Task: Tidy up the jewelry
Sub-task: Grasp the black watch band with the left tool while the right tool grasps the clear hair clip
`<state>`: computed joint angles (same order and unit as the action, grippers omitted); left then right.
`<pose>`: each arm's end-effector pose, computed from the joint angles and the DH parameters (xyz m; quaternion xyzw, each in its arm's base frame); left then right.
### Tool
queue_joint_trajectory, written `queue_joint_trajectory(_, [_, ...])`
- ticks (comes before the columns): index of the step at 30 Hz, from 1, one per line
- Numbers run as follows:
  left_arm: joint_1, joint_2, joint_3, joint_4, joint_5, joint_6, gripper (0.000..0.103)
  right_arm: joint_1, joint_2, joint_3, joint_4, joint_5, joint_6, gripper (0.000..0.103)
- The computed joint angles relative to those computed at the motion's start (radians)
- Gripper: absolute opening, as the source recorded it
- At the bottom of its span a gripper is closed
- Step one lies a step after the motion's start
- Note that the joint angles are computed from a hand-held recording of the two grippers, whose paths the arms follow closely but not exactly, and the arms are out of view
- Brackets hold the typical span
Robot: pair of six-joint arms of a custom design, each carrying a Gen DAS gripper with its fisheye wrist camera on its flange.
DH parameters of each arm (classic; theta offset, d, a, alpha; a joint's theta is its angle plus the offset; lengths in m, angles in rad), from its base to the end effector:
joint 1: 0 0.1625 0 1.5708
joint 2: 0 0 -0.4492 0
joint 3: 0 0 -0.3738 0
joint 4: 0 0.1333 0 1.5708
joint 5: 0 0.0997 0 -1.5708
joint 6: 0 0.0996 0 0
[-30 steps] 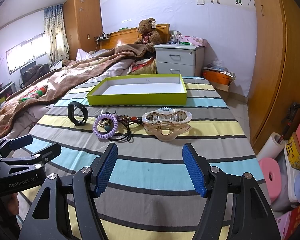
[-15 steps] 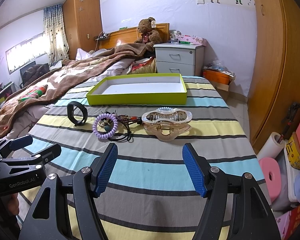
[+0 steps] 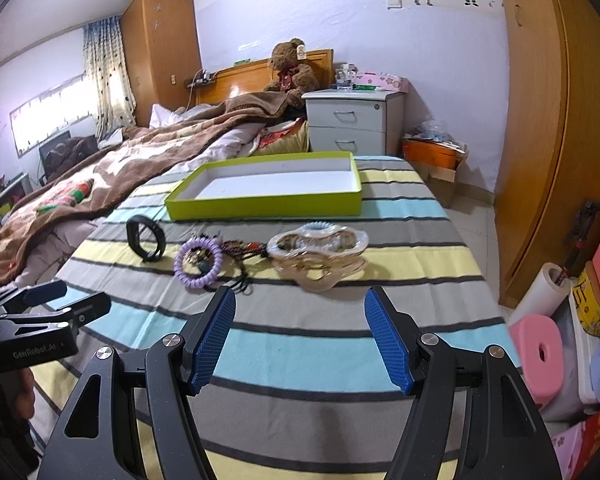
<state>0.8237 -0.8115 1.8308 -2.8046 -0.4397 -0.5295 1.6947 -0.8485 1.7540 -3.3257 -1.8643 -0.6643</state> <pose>-0.2516 -0.6005 0.1497 0.0341 0.8407 -0.3900 0.3740 0.1859 -0.6471 0.2173 0.2905 -0.8554 0.3573 0.2372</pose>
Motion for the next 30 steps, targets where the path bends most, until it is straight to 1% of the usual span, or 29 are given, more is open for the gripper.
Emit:
queue_joint_trajectory(2, [0.011, -0.007, -0.008, 0.017, -0.017, -0.001, 0.089, -0.002, 0.003, -0.023, 0.013, -0.008, 0.004, 0.068])
queue_joint_trajectory(5, [0.027, -0.019, -0.011, 0.001, -0.038, 0.018, 0.088, -0.007, 0.003, -0.073, 0.106, -0.017, 0.038, 0.068])
queue_joint_trajectory(7, [0.04, -0.029, -0.019, 0.015, -0.052, 0.008, 0.087, -0.01, 0.01, -0.103, 0.137, -0.023, 0.066, 0.068])
queue_joint_trajectory(10, [0.06, -0.041, -0.043, 0.056, -0.079, -0.012, 0.087, -0.008, 0.038, -0.167, 0.182, -0.059, 0.094, 0.068])
queue_joint_trajectory(15, [0.08, -0.036, -0.073, 0.025, -0.089, 0.038, 0.087, -0.005, 0.08, -0.259, 0.266, -0.107, 0.106, 0.068])
queue_joint_trajectory(17, [0.092, -0.033, -0.092, 0.026, -0.111, 0.056, 0.087, -0.005, 0.097, -0.298, 0.311, -0.11, 0.108, 0.068])
queue_joint_trajectory(19, [0.103, -0.03, -0.106, 0.014, -0.124, 0.069, 0.087, -0.006, 0.115, -0.339, 0.357, -0.129, 0.121, 0.068])
queue_joint_trajectory(21, [0.114, -0.024, -0.124, 0.005, -0.135, 0.089, 0.087, -0.009, 0.121, -0.361, 0.399, -0.119, 0.132, 0.067])
queue_joint_trajectory(23, [0.125, -0.017, -0.147, 0.033, -0.139, 0.086, 0.087, -0.01, 0.134, -0.386, 0.428, -0.133, 0.13, 0.063])
queue_joint_trajectory(25, [0.134, -0.008, -0.169, 0.05, -0.133, 0.089, 0.087, -0.011, 0.145, -0.41, 0.462, -0.141, 0.131, 0.062])
queue_joint_trajectory(30, [0.161, 0.016, -0.224, 0.099, -0.134, 0.097, 0.086, -0.016, 0.158, -0.444, 0.528, -0.147, 0.141, 0.05])
